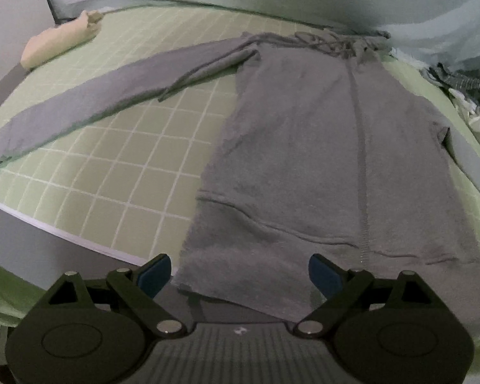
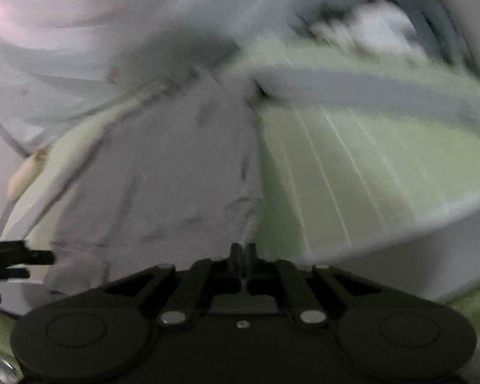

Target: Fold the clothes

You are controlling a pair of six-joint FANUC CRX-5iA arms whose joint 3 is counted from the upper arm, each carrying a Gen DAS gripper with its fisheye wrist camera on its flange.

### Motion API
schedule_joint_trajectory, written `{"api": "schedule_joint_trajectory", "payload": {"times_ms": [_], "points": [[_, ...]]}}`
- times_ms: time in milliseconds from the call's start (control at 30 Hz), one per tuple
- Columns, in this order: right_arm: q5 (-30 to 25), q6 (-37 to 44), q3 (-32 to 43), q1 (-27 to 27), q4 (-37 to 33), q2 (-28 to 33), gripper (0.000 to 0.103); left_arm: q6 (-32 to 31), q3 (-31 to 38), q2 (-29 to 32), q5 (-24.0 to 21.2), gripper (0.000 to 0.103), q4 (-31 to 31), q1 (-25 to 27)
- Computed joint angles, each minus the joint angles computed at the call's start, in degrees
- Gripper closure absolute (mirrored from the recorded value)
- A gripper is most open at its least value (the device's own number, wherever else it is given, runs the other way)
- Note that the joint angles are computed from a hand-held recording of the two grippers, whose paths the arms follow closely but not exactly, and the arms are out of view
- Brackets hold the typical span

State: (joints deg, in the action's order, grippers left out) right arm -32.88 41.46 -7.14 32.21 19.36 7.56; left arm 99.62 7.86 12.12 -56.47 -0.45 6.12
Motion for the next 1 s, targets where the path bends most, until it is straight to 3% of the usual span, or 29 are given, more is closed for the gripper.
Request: {"api": "schedule_joint_trajectory", "payload": {"times_ms": [133, 200, 233, 300, 333, 367, 467, 600, 800, 1000], "points": [[-13.24, 7.80, 9.19, -1.37, -7.63, 6.03, 0.099, 3.12, -0.19, -0.75, -0.15, 0.010, -1.21, -0.29], [-12.12, 5.96, 8.27, -0.77, -2.81, 5.80, 0.090, 4.71, -0.48, -1.74, 0.10, 0.010, -2.45, -0.38], [-11.23, 4.59, 7.49, -0.43, 0.21, 5.66, 0.067, 5.53, -0.61, -2.18, 0.29, 0.010, -3.08, -0.24], [-8.96, 1.39, 6.21, 0.35, 7.56, 6.08, 0.032, 7.33, -0.89, -2.83, 0.62, 0.010, -4.02, 0.34], [-7.79, -0.08, 5.77, 0.54, 11.02, 6.48, 0.022, 8.44, -1.06, -3.04, 0.81, 0.010, -4.37, 0.72], [-6.66, -1.18, 5.56, 0.62, 13.99, 6.97, 0.019, 9.28, -1.14, -3.08, 1.00, 0.010, -4.55, 1.27], [-5.13, 2.11, 9.20, 0.54, 13.30, 10.05, 0.007, 10.78, -0.12, -2.00, 1.21, 0.010, -4.31, 3.61], [-6.69, 6.05, 16.24, 1.06, 10.43, 14.65, 0.003, 12.31, 3.16, 0.86, 0.93, 0.010, -3.77, 7.05], [-11.52, 5.73, 28.28, 2.58, 9.36, 23.44, 0.001, 14.62, 11.62, 7.15, -0.82, 0.010, -6.45, 11.87], [-19.89, 9.21, 50.31, 3.33, 5.31, 36.74, 0.001, 19.31, 22.48, 15.14, -7.97, 0.010, -10.14, 17.05]]}}
